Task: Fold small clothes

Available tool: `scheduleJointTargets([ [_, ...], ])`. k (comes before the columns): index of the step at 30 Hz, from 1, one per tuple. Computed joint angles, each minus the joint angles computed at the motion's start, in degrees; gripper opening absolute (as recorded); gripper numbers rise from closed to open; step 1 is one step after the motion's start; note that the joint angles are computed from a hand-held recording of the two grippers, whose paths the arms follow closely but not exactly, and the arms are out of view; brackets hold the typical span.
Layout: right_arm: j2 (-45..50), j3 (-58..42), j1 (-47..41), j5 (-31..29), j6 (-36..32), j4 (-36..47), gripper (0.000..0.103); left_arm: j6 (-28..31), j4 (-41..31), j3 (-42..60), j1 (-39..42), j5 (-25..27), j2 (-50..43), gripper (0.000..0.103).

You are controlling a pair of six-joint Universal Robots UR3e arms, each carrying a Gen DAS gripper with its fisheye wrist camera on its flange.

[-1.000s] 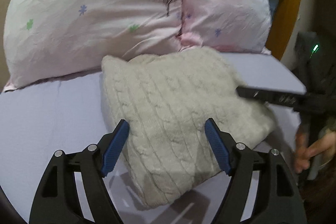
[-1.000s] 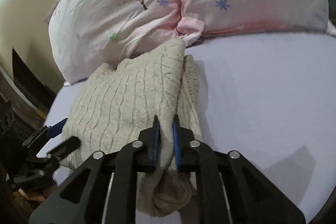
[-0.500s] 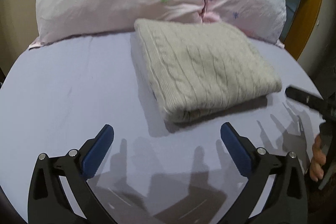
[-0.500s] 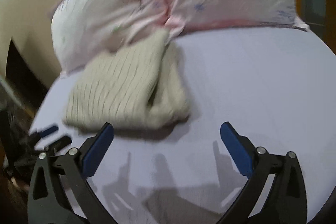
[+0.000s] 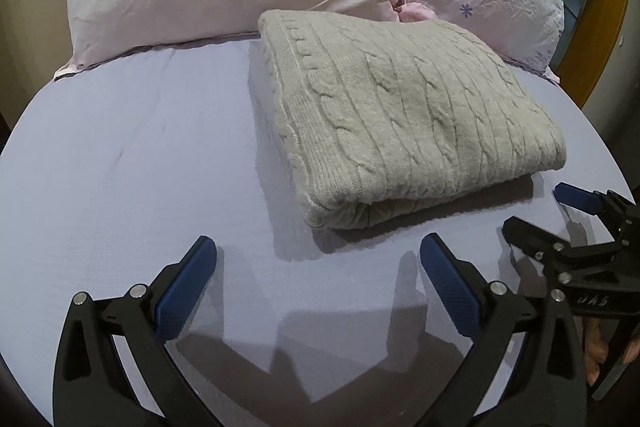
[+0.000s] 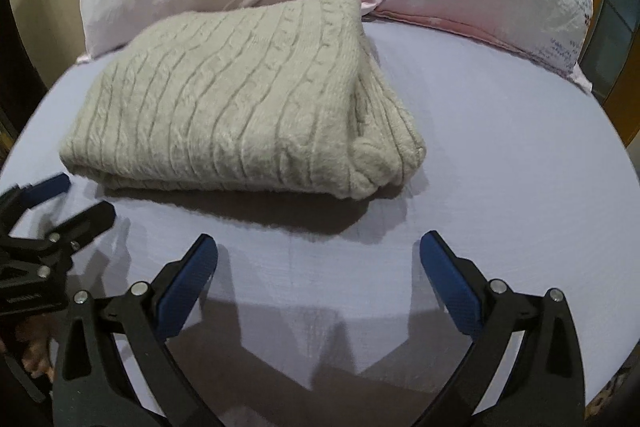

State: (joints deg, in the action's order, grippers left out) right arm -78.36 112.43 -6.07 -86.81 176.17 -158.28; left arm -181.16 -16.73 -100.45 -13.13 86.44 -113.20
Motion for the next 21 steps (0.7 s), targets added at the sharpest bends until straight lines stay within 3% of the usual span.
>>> scheduleJointTargets([
  [4,-0.35,0.35,-0.18,0.11,-0.09,-0.04,0.101,0.90,-1.32,1.21,-0.59,1.26,-0.46,0.102],
  [7,-0.41,0.39,-0.23,0.18,-0.19,-0.01,0.101,2.48,-3.68,3.69,-2.60,5.09,-1.71,0.102],
  [21,-0.45,0.51,-0.20,0.19,-0.21,-0.10,0.101,2.62,-3.58,3.34,-2.06,4.26,-1.48,0.102],
])
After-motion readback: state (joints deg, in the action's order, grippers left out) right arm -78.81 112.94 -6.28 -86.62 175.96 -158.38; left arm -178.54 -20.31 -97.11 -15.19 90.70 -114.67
